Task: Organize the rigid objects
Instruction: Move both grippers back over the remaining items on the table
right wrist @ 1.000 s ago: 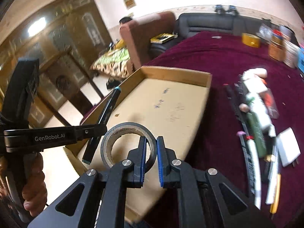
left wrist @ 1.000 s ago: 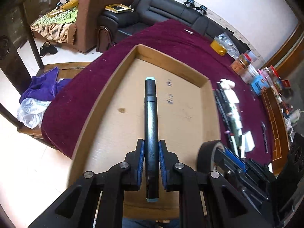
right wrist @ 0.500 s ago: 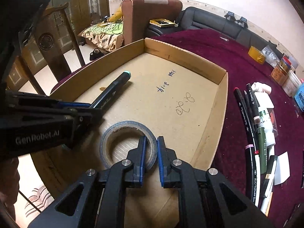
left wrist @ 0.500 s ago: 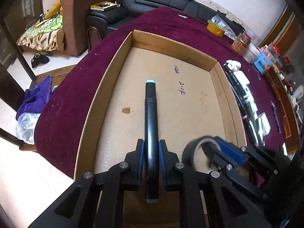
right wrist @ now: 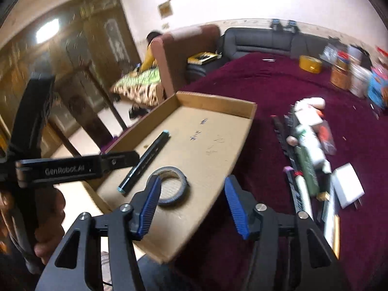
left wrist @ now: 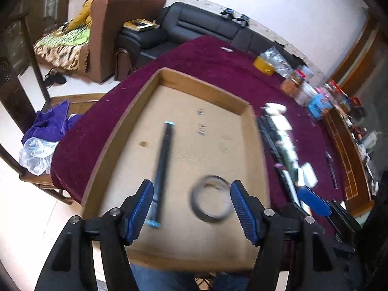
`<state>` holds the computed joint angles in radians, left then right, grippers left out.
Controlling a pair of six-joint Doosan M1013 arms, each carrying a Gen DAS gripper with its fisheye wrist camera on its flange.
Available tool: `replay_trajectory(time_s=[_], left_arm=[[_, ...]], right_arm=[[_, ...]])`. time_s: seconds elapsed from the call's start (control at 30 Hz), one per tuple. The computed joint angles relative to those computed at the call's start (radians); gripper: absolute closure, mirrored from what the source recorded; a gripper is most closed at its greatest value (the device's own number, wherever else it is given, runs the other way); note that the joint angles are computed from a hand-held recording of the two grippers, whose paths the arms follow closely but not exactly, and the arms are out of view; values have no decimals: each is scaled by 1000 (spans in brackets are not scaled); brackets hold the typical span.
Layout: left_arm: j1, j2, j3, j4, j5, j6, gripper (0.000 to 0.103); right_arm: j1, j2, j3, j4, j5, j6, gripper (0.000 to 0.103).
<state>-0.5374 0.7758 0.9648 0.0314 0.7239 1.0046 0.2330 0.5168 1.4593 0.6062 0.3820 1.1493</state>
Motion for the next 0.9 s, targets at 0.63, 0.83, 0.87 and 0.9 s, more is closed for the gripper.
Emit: replay_trajectory(time_s=[0.63,0.83,0.87,0.9], left_arm=[[-100,23,-72,42,83,30,33],[-104,77,-167,17,140,45,33],[-106,82,-176,18,144,50,33],[-107,87,-184,15,149,61,33]], right_arm=[[-127,-104,201,348,-75,-217,47],[-167,-94,203,399,-76,-224,47],[-173,-92,203,406,-75,-222,47],[-178,-91,203,402,-78,-214,47]])
